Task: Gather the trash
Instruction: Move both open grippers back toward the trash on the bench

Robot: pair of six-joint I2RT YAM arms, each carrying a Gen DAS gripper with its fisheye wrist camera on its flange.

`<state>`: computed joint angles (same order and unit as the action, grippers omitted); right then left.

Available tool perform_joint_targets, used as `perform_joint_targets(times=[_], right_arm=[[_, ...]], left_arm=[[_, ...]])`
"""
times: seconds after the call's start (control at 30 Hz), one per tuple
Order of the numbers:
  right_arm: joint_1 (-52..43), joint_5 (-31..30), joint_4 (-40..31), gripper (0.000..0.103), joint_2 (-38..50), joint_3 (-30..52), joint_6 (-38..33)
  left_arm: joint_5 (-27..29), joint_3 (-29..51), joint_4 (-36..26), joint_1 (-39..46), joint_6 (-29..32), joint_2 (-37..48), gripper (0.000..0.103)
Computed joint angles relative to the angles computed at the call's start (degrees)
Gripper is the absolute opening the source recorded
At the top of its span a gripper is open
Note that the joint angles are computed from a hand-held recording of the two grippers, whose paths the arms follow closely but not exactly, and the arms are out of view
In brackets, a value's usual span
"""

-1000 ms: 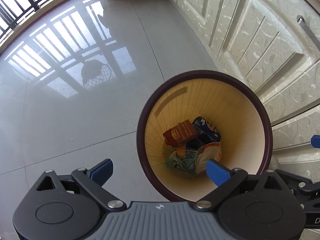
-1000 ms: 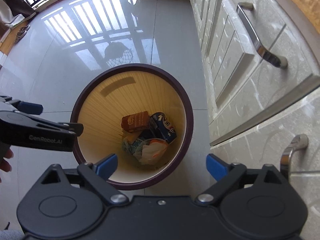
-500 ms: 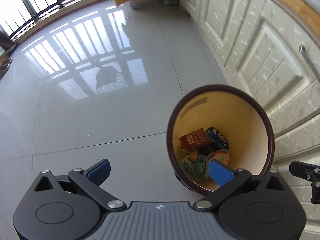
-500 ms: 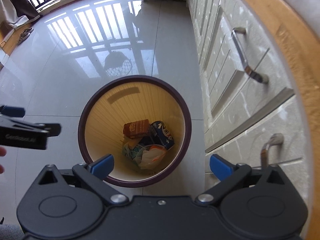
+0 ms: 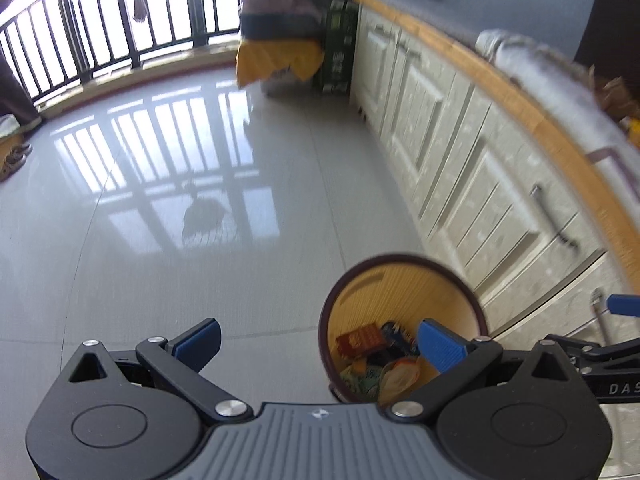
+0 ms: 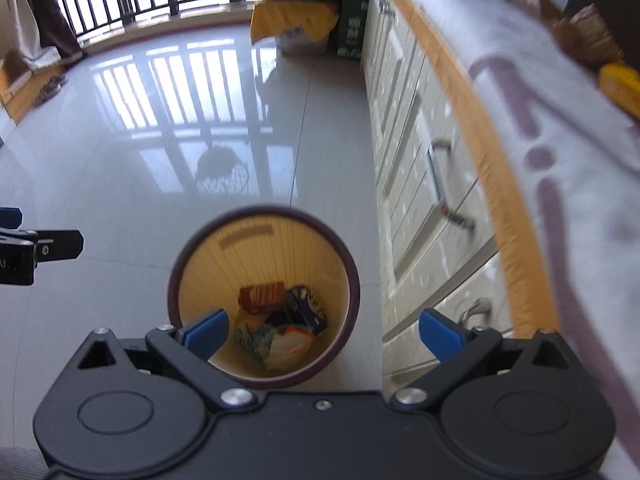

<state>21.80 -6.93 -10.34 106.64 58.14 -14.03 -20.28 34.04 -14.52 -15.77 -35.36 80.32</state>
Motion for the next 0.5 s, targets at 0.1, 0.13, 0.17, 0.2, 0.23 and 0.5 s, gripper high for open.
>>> perform_joint_targets(times=[0.1, 0.13, 0.17, 0.2, 0.23, 0.5], right_arm=[[-0.4, -1.5, -0.1, 0.102, -5.1, -2.4, -0.1], [-0.3, -1.4, 0.1, 0.102, -7.0, -3.4, -0.2], [-0.3, -1.5, 0.3, 0.102, -8.8, -4.2, -0.2], [-0.4, -1.9, 0.4, 0.102, -10.6, -4.9, -0.1], [-0.6, -2.4, 0.4, 0.102, -12.4, -5.6, 0.0], [-7.4, -5.8, 0.5, 0.103, -24.5, -8.7, 1.2]], left_arm=[[-2.1, 0.4, -2.5, -1.8, -0.2, -4.3, 0.103], [-3.0, 0.8, -3.2, -2.5, -0.3, -5.3, 0.103], [-3.8, 1.2, -4.0, -3.3, -0.3, -6.4, 0.103], [-4.7, 2.0, -4.6, -4.3, -0.5, -7.0, 0.103], [-5.5, 2.7, -5.2, -5.1, -0.4, -7.6, 0.103], [-13.3, 9.2, -5.9, -12.9, 0.8, -8.9, 0.103]])
